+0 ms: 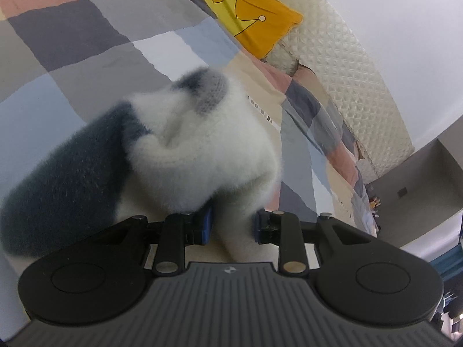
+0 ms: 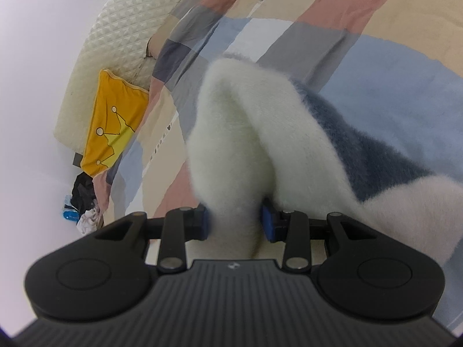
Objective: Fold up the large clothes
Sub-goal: 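Lift the sweater edge with both grippers and fold it over the body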
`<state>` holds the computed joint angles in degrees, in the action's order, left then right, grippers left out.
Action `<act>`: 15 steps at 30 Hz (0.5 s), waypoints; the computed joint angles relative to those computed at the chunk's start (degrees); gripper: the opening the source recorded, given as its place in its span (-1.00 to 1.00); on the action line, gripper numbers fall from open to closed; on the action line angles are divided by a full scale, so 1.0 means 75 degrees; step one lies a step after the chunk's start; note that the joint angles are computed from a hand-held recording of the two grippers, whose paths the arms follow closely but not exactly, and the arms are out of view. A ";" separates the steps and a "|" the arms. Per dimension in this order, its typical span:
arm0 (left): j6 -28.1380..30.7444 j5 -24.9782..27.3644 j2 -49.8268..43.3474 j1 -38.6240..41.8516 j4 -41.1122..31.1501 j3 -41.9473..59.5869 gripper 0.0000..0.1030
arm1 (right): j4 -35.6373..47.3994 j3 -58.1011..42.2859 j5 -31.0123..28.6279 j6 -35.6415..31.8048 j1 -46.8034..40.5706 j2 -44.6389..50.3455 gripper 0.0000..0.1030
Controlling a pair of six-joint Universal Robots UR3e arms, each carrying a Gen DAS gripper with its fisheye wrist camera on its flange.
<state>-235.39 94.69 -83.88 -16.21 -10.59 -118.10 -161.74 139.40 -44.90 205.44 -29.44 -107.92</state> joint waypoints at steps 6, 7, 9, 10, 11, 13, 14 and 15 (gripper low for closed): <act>0.0120 0.0347 -0.0044 -0.0293 -0.0309 0.0306 -0.34 | 0.0250 0.0130 0.0254 -0.0160 -0.0211 -0.0251 -0.21; 0.0124 0.0335 0.0026 -0.0295 -0.0352 0.0294 -0.30 | 0.0443 0.0162 0.0355 -0.0258 -0.0308 -0.0394 -0.20; 0.0124 0.0247 0.0166 -0.0251 -0.0326 0.0206 -0.16 | 0.0821 0.0208 0.0556 -0.0517 -0.0497 -0.0677 -0.17; 0.0102 0.0209 0.0235 -0.0239 -0.0268 0.0140 -0.03 | 0.0991 0.0219 0.0635 -0.0649 -0.0558 -0.0818 -0.14; 0.0046 0.0198 0.0294 -0.0245 -0.0179 0.0068 0.04 | 0.1102 0.0194 0.0678 -0.0727 -0.0566 -0.0905 -0.10; 0.0041 0.0352 0.0390 -0.0388 -0.0235 0.0078 0.25 | 0.1529 0.0184 0.0777 -0.1012 -0.0695 -0.1237 -0.02; 0.0122 0.0515 0.0404 -0.0511 -0.0372 0.0174 0.28 | 0.1814 0.0156 0.0842 -0.1240 -0.0766 -0.1461 0.11; 0.0190 0.0698 0.0401 -0.0658 -0.0505 0.0291 0.32 | 0.2058 0.0119 0.0925 -0.1463 -0.0822 -0.1652 0.20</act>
<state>-233.97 99.93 -80.88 -21.15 -14.38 -115.91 -146.31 140.29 -37.96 194.47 -35.60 -120.31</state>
